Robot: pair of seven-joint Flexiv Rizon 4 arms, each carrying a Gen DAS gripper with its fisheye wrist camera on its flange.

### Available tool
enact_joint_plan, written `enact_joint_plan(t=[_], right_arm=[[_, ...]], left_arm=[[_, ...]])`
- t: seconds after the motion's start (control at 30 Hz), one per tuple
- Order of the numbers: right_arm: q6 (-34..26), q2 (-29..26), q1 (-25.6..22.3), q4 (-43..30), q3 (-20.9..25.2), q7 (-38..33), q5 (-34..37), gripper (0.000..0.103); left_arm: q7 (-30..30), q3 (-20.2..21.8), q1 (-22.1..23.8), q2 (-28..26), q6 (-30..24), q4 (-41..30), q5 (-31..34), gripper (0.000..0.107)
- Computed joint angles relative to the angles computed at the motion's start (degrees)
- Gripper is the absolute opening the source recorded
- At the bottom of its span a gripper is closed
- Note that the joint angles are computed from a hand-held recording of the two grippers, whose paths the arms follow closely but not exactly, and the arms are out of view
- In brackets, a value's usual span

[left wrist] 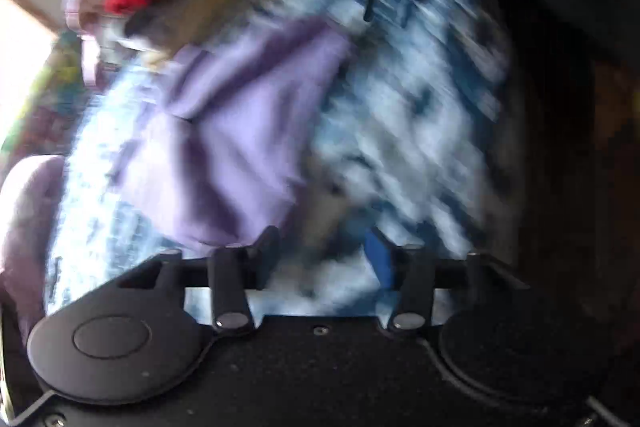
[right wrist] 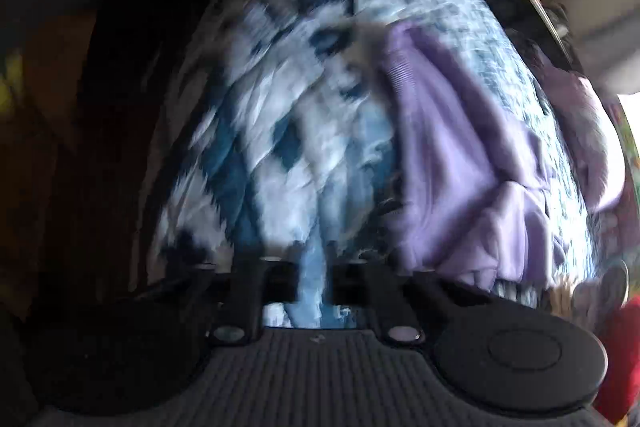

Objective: Fold clothes

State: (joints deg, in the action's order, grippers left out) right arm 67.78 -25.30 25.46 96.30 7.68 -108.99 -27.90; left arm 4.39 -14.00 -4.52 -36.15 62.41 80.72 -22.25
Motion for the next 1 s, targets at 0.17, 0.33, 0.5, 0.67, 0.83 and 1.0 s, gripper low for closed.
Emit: enact_joint_plan(t=[0.17, 0.33, 0.5, 0.67, 0.83, 1.0], right_arm=[[5.98, -5.80, 2.35, -8.79, -8.09, 17.20, -1.31, 0.032], [9.95, -11.72, 2.56, -13.88, -11.26, 30.91, -2.58, 0.032], [4.90, -10.87, 1.15, -10.13, -7.21, 26.41, -0.95, 0.032], [9.85, -6.58, 1.88, -5.25, -9.89, 40.85, 2.45, 0.048], [5.66, -4.60, -0.33, -3.98, -6.70, 59.36, 11.76, 0.069], [13.32, -7.89, -3.79, -4.51, -1.22, 69.97, 22.99, 0.063]], left_arm=[[-19.24, 4.39, -5.62, -8.34, 0.02, -15.10, -0.39, 0.047], [-38.98, 10.92, -10.70, -15.04, -10.85, -24.36, 4.27, 0.038], [-33.13, 4.68, -6.57, -10.11, -7.70, -15.44, 5.76, 0.037], [-31.23, 1.00, -3.70, -5.74, 4.16, -7.30, 2.88, 0.044], [-17.95, 0.20, -3.84, -4.49, 17.64, 1.44, 11.32, 0.052], [-17.31, 5.75, -8.04, -8.82, 26.60, -0.33, 17.71, 0.042]])
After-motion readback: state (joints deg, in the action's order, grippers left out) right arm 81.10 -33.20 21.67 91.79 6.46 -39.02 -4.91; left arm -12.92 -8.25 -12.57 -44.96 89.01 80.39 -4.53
